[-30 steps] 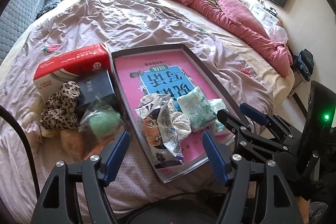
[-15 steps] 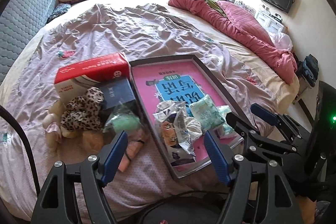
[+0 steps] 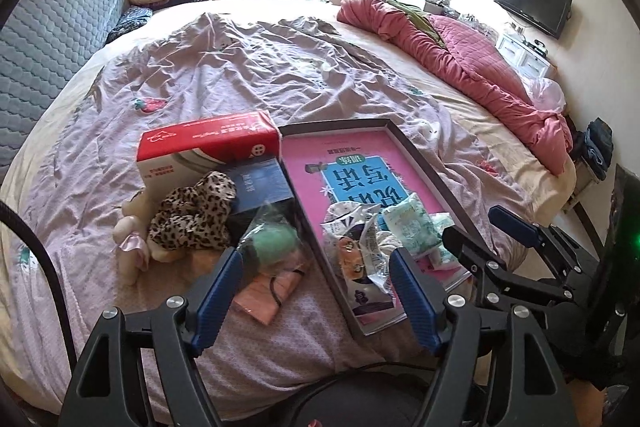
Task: Organize soft objects
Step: 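Withdraw both open grippers from the tray back toward the pile, then reach the left gripper to the leopard scrunchie while the right reaches the bagged green ball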
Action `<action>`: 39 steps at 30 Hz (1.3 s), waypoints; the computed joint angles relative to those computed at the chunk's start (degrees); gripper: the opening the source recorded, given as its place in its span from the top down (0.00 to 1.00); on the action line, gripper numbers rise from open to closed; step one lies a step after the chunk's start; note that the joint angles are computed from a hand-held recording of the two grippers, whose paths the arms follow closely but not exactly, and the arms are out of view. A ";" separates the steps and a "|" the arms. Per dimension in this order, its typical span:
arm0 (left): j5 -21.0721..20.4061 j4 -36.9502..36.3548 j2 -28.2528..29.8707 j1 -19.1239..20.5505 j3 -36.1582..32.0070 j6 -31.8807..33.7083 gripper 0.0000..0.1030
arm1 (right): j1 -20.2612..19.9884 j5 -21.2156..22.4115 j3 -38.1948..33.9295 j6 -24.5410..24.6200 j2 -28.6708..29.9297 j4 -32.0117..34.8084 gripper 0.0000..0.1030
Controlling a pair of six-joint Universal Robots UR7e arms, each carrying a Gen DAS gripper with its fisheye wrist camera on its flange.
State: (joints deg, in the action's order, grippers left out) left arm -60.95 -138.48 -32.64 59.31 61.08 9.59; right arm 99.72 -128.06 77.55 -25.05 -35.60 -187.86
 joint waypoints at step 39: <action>5.07 0.35 -1.93 7.80 -4.89 -2.06 0.27 | 3.30 3.50 -8.08 -2.43 7.69 9.70 0.27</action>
State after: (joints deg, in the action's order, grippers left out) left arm -55.88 -138.13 -34.58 67.12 56.19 7.52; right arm 103.02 -124.56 69.47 -27.48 -27.90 -178.16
